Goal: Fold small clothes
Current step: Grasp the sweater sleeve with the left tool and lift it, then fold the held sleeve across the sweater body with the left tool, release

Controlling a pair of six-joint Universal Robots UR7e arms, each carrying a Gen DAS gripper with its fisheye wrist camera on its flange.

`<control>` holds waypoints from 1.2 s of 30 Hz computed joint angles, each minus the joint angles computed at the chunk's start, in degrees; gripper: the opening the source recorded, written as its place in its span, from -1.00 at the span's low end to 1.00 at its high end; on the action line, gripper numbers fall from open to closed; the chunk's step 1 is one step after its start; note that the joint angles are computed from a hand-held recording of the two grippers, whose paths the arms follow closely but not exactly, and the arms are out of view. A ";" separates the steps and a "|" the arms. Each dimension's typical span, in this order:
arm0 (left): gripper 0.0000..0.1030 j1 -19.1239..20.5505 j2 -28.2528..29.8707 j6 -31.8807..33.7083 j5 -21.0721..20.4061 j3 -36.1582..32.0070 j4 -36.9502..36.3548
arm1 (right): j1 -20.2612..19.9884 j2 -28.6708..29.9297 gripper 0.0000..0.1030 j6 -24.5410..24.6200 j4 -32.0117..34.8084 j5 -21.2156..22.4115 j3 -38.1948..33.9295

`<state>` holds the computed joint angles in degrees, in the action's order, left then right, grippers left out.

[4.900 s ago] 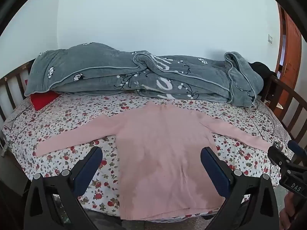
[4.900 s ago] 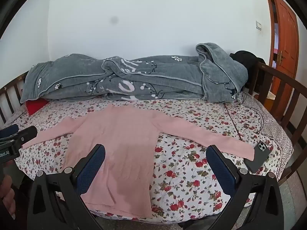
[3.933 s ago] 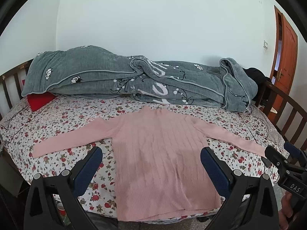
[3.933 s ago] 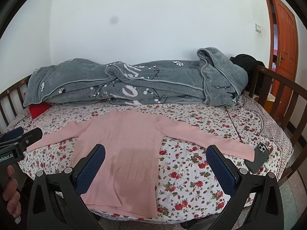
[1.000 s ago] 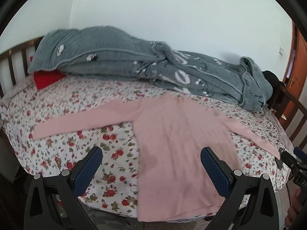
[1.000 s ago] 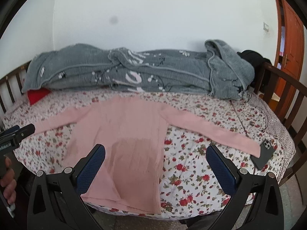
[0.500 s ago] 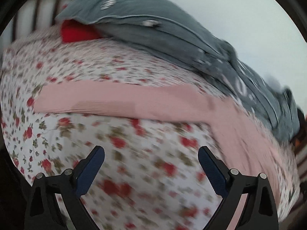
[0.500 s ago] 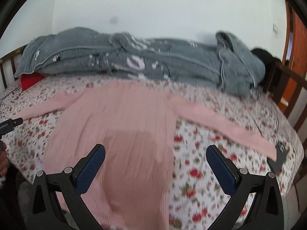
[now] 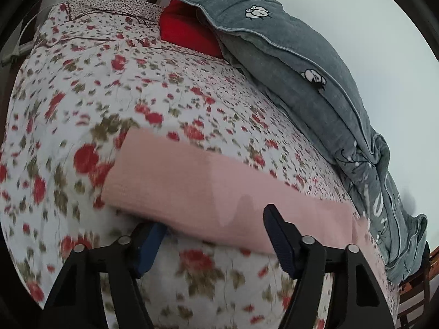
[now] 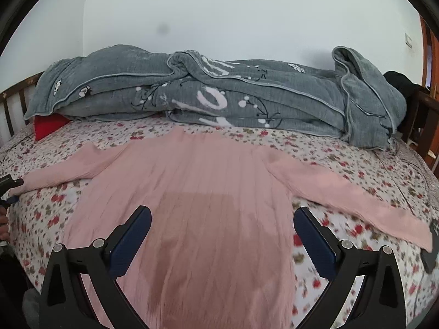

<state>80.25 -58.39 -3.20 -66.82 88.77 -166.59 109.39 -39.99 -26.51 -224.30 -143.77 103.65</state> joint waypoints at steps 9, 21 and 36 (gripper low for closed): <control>-0.85 -2.41 2.52 -1.69 10.15 -5.12 3.18 | -3.72 -1.16 0.96 -2.13 2.68 5.92 -2.34; -0.86 -19.40 8.77 8.92 18.05 -5.51 -5.74 | -13.60 -13.14 0.95 8.80 2.36 20.15 10.89; -0.86 -35.10 32.91 9.66 13.41 -11.84 6.64 | -20.51 -22.80 0.91 11.88 -2.69 26.50 20.29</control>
